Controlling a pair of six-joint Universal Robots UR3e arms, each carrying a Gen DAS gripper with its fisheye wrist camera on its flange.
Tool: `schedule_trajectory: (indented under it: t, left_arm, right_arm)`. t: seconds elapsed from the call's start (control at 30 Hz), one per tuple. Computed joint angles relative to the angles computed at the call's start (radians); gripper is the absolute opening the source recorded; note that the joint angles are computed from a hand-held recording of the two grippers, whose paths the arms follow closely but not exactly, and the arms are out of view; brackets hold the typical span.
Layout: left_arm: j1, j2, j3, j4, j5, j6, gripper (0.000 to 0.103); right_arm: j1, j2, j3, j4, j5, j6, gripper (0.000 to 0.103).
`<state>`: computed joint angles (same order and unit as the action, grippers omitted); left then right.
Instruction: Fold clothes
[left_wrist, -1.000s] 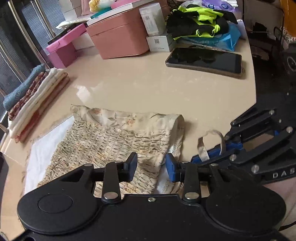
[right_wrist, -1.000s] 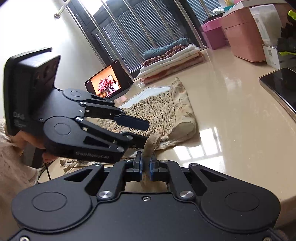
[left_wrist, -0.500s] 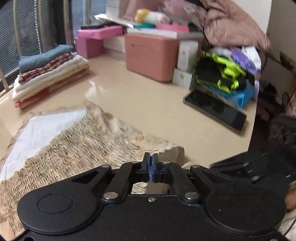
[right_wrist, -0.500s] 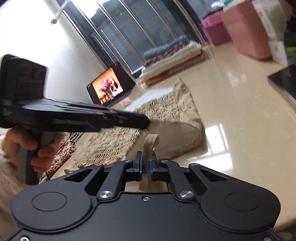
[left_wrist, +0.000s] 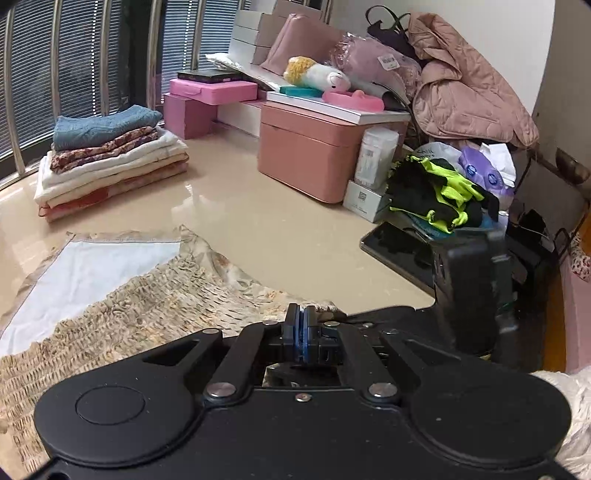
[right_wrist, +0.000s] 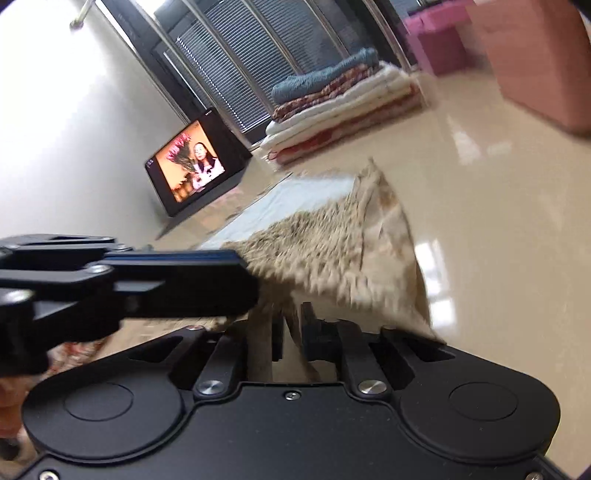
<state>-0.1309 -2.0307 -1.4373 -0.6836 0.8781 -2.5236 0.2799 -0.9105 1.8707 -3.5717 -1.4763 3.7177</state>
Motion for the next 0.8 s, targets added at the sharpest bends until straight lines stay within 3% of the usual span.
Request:
schedule_trajectory:
  t: [0.03, 0.1, 0.13, 0.57, 0.8]
  left_arm:
    - [0.003, -0.003, 0.004, -0.005, -0.006, -0.006, 0.002]
    - [0.007, -0.008, 0.005, -0.006, -0.018, -0.016, 0.002]
    - [0.007, -0.010, 0.003, 0.001, -0.020, -0.020, 0.002]
    - [0.006, -0.023, -0.001, 0.005, -0.032, -0.032, 0.002]
    - [0.013, -0.006, -0.009, -0.055, 0.015, 0.057, 0.003]
  right_arm:
    - [0.007, -0.002, -0.010, 0.019, -0.019, -0.018, 0.020]
    - [0.019, -0.020, 0.008, 0.019, -0.043, -0.048, 0.052]
    - [0.025, -0.038, 0.027, 0.023, -0.052, -0.061, 0.055]
    - [0.077, -0.208, 0.251, -0.004, -0.143, -0.062, 0.055]
    - [0.104, -0.220, 0.258, 0.000, -0.186, -0.091, 0.054]
